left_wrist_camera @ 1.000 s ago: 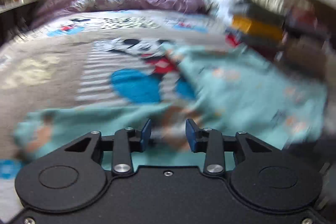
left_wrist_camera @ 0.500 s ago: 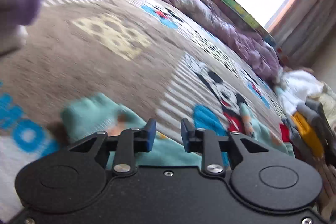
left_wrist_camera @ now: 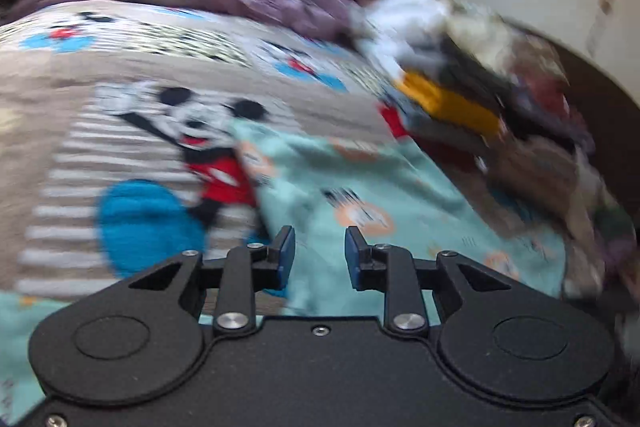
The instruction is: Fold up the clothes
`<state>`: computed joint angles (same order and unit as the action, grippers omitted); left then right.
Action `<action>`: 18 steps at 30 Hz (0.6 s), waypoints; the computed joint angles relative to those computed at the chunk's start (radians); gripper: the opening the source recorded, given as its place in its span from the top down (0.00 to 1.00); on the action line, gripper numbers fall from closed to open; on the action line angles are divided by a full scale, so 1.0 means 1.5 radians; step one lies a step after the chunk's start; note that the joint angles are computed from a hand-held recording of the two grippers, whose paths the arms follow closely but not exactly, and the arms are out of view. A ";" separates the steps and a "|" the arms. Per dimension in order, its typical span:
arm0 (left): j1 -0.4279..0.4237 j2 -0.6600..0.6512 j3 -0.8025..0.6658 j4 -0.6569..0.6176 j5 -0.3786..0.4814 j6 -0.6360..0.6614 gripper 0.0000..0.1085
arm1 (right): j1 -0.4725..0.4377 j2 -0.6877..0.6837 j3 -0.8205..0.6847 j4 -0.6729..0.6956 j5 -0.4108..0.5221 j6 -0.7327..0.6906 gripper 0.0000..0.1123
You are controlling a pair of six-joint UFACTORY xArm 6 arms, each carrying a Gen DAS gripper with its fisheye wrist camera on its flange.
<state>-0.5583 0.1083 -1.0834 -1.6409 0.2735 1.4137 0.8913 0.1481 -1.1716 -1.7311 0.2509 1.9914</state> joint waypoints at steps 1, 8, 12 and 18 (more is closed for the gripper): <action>0.000 0.010 -0.005 0.038 0.015 -0.023 0.78 | -0.010 0.006 -0.005 -0.007 -0.020 -0.009 0.62; 0.008 0.100 -0.070 0.257 0.007 -0.252 0.78 | -0.053 0.077 -0.055 0.000 -0.163 -0.106 0.62; 0.022 0.132 -0.111 0.292 0.006 -0.350 0.78 | -0.031 0.102 -0.071 -0.071 -0.155 -0.037 0.61; 0.046 0.197 -0.205 0.404 0.048 -0.534 0.77 | -0.034 0.100 -0.084 -0.194 -0.186 0.100 0.61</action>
